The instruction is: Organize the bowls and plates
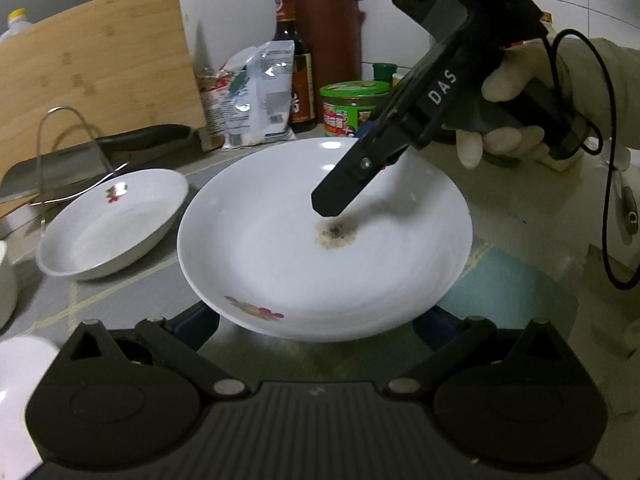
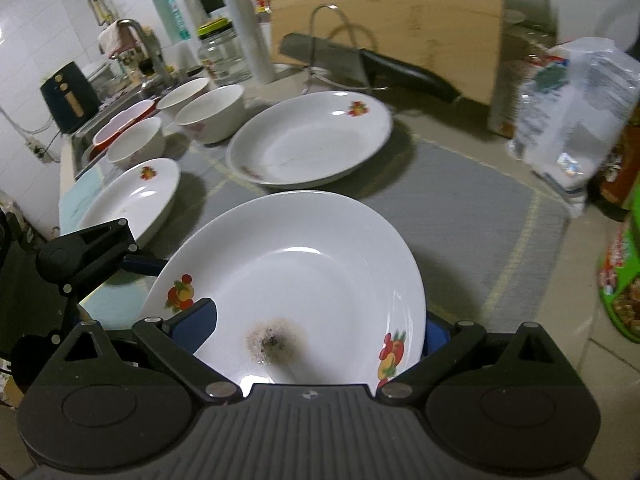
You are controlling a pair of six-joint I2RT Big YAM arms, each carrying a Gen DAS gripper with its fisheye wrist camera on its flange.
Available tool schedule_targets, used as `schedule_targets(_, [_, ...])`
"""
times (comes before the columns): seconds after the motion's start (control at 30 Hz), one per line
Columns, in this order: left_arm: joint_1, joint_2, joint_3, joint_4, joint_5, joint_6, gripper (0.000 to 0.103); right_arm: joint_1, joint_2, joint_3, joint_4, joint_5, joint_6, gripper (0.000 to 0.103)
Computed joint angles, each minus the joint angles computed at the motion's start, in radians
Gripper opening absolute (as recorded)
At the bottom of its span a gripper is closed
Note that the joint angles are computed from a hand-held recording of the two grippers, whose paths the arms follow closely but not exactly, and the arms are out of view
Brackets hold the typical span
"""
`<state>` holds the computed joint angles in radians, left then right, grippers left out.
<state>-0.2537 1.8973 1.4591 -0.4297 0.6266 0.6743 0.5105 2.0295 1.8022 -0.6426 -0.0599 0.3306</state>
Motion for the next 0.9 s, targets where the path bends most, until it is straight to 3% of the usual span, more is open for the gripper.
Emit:
schedule_targets(0.37, [-0.033, 0.084, 0.113, -0.04, -0.009, -0.014, 0.102, -0.043, -0.011, -0.047, 0.04, 0.014, 0.004, 0.102])
schedule_targets(0.9, [-0.053, 0.119, 0.158, -0.05, -0.044, -0.017, 0.102, -0.063, 0.006, -0.06, 0.061, 0.019, 0.011, 0.102])
